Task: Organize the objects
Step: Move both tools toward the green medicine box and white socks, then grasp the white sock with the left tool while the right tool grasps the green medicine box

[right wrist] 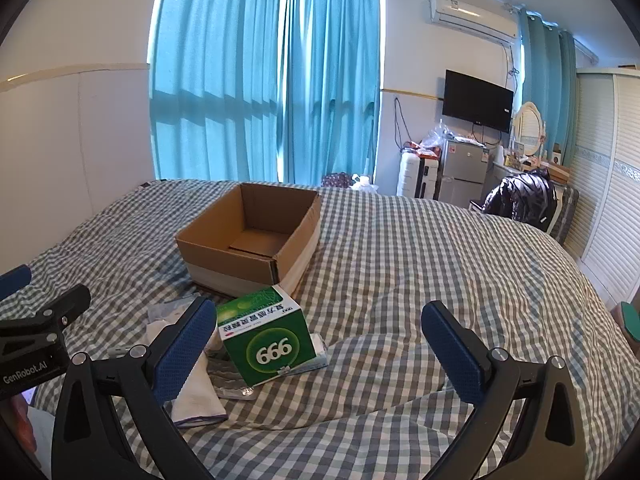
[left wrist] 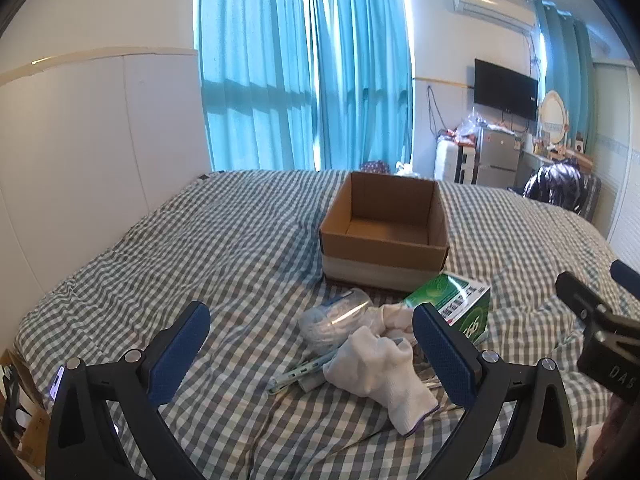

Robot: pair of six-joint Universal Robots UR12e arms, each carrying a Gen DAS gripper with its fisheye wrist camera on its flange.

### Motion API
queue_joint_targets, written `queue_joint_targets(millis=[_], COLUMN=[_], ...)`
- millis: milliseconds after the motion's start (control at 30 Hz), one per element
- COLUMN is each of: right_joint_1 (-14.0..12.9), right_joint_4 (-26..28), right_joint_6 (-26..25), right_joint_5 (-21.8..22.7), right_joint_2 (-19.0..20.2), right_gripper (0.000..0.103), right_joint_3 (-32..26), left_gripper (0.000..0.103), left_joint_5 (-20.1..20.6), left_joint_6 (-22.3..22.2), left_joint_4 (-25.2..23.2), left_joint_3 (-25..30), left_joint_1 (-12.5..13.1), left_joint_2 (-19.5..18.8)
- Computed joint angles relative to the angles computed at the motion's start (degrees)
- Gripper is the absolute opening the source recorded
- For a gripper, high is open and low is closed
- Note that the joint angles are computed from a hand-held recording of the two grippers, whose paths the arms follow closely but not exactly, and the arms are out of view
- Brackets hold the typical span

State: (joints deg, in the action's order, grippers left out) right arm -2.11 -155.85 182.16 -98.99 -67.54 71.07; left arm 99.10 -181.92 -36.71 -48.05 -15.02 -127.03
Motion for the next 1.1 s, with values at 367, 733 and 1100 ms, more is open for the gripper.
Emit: queue_joint_targets(millis=[367, 733, 1100], right_joint_1=[-0.41, -0.83, -0.33], right_joint_4=[3.5, 8.84, 15.48], right_joint_6=[1.47, 0.49, -15.16], right_joint_5=[-0.75, -0.29, 9.06], right_joint_2=[1.2, 3.57, 9.08], right_gripper=[0.103, 0.103, 0.103], right_joint_3=[-0.73, -2.55, -11.64], left_gripper=[0.103, 0.067, 0.007], left_joint_5=[1.0, -7.0, -14.11], left_joint_6=[1.55, 4.35, 6.22], left_joint_4=[-9.5, -16.44, -14.29], left_joint_3=[3.14, 6.9, 6.3], left_joint_1=[-1.1, -1.09, 1.22], left_joint_2=[-2.68, -6.83, -5.42])
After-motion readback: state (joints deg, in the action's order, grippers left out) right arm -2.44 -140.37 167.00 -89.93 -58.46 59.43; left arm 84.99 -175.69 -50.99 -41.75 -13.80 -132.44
